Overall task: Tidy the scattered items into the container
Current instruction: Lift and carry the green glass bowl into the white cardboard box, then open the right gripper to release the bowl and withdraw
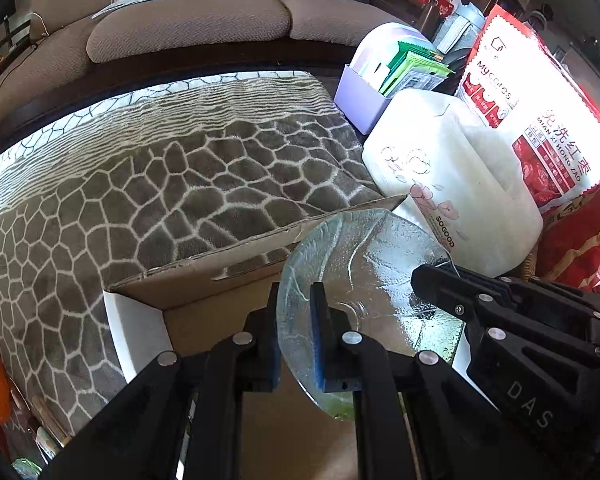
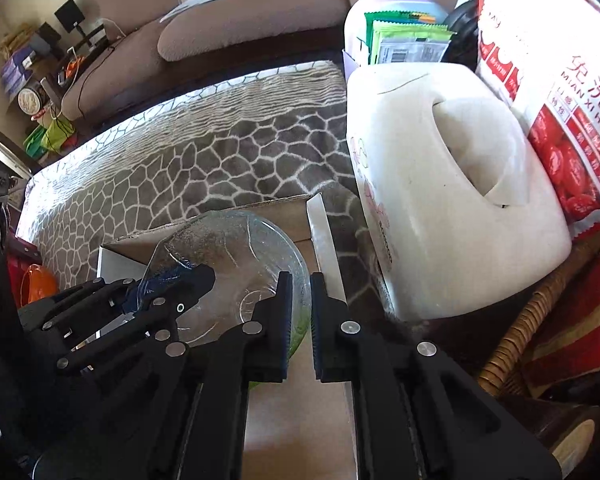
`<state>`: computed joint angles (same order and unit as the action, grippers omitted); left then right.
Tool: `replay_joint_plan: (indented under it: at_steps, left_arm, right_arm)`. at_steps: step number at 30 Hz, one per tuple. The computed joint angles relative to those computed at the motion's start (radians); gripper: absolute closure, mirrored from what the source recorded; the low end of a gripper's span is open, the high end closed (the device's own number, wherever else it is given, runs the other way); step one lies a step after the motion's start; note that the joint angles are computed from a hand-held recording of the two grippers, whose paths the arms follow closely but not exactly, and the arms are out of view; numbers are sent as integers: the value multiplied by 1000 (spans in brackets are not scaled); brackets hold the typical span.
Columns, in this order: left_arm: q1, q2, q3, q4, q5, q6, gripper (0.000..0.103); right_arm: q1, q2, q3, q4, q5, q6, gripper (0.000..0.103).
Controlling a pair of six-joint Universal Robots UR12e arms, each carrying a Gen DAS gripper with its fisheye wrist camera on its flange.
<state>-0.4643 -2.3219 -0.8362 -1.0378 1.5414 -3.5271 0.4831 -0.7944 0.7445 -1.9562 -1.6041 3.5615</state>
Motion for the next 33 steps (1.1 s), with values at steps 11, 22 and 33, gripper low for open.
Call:
replay_joint_plan:
  at_steps: [11,22,33]
  left_arm:
    - [-2,-23,56,-50,31,18,90]
    - [28,136,-141,60,-7,-8,80]
    - [95,401,-503,104,94,-28,54]
  right_arm:
    - [-3,10,-26,8,7,11,91]
    - [18,-77,49,-101,12,12,84]
    - [111,-27,-52,-56,112,-76,84]
